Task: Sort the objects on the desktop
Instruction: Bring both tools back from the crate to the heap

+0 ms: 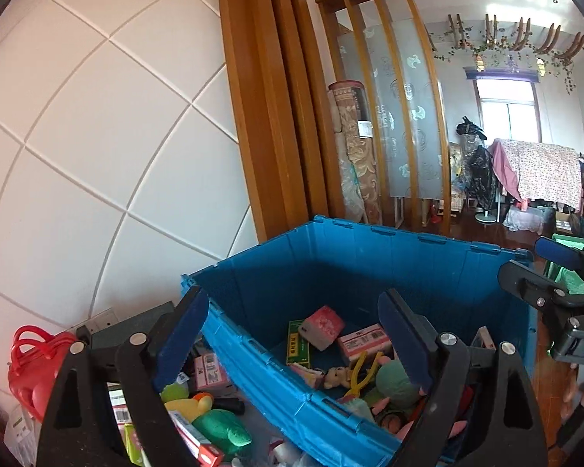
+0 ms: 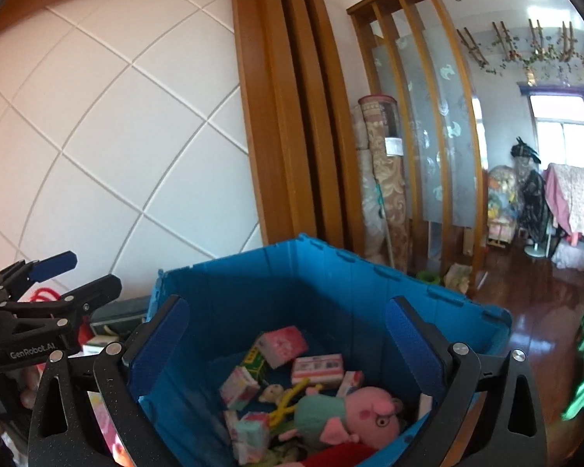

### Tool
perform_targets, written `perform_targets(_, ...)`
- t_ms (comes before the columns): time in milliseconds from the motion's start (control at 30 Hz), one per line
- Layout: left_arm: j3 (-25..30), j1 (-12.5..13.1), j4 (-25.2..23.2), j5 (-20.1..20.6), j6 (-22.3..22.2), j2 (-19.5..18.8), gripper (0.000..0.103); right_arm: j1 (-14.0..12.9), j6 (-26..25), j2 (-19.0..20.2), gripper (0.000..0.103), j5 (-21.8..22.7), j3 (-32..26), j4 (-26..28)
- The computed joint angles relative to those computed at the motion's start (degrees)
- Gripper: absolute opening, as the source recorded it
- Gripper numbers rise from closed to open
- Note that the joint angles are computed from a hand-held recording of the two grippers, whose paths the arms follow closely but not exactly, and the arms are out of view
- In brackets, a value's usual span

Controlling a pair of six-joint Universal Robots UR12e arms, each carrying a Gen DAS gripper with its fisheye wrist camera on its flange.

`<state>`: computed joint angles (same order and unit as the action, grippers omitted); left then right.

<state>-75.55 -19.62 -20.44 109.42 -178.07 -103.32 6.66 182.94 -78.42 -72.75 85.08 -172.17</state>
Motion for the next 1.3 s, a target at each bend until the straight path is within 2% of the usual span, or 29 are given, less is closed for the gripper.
perform_targets(333, -13.63, 1.78, 1.64, 10.89, -5.01, 9.42, 0.090, 0.65, -0.94, -0.66, 0.103, 7.68, 2.13, 0.19)
perform_targets(467, -18.90, 3.31, 1.93, 14.80, -4.84, 13.31, 0.090, 2.10, -2.61, -0.99, 0.103, 8.21, 2.44, 1.33)
perform_targets(567, -22.39, 5.17, 0.36, 16.13, -6.65, 16.52, 0.090, 3.77, -4.28, -1.53, 0.103, 7.35, 2.85, 2.09)
perform_targets(733, -28.65, 8.62, -4.58, 16.54, -9.74, 22.65, 0.090, 7.18, -5.99, -1.91, 0.103, 6.52, 3.21, 4.07)
perform_targets(867, -32.64, 11.19, -8.24, 16.40, -9.82, 26.78, 0.090, 10.10, -6.11, -1.76, 0.103, 6.17, 3.84, 5.33)
perform_targets(1000, -35.85, 13.55, -9.34, 15.79, -8.24, 29.74, 0.090, 13.09, -7.44, -1.14, 0.103, 5.66, 4.18, 8.72)
perform_targets(1100, -37.44, 15.07, -9.94, 15.08, -8.14, 30.70, 0.090, 14.91, -8.66, -0.56, 0.103, 5.14, 4.78, 10.52)
perform_targets(1167, -37.80, 16.48, -10.92, 12.12, -8.73, 30.83, 0.090, 15.86, -10.06, -0.06, 0.103, 4.83, 4.79, 13.11)
perform_targets(1300, -37.75, 17.13, -10.55, 10.54, -9.14, 29.07, 0.090, 16.76, -12.99, 1.07, 0.103, 4.59, 4.08, 18.00)
